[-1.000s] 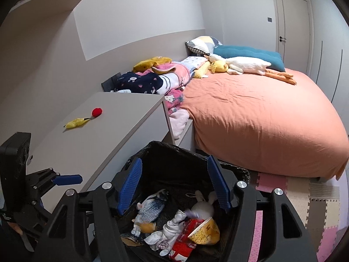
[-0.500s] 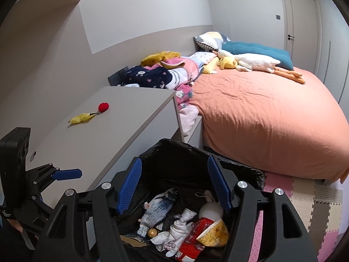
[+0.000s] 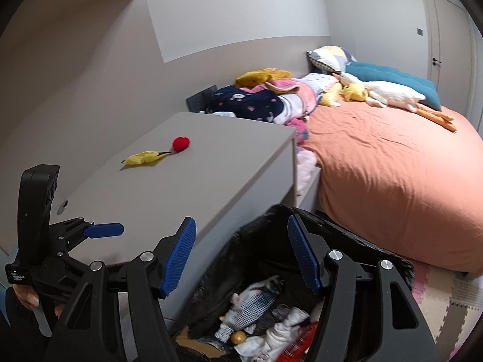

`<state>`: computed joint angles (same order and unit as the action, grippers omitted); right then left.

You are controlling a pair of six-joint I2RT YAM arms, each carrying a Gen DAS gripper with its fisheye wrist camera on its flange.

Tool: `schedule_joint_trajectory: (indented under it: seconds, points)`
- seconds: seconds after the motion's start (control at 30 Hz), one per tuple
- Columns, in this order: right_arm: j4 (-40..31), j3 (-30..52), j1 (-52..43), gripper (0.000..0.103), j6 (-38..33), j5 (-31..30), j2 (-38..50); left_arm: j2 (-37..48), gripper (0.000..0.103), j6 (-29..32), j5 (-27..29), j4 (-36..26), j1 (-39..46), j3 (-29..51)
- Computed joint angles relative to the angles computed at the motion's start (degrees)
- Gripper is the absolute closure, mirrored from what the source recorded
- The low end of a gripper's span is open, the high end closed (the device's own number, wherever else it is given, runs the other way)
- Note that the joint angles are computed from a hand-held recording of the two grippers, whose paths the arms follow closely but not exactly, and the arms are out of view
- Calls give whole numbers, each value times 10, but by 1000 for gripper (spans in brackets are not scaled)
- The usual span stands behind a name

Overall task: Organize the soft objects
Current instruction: 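Open the left gripper over the bin, dropping the brown bear sponge, then move both tools back over the desk toward the yellow bag and red heart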

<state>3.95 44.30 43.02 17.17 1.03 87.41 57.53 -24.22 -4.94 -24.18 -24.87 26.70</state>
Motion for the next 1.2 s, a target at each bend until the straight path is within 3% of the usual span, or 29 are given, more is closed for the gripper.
schedule_joint_trajectory:
  seconds: [0.43,0.7,1.2]
  points:
    - [-19,168,30,39,-10,-27,159,16,7,60,76,6,257,11]
    - [-58,289,29,39,-23,-48,252,91,7,93,108,41,367,48]
    - [-174,572,34,39,-56,-68,442,302,7,72,137,110,486,179]
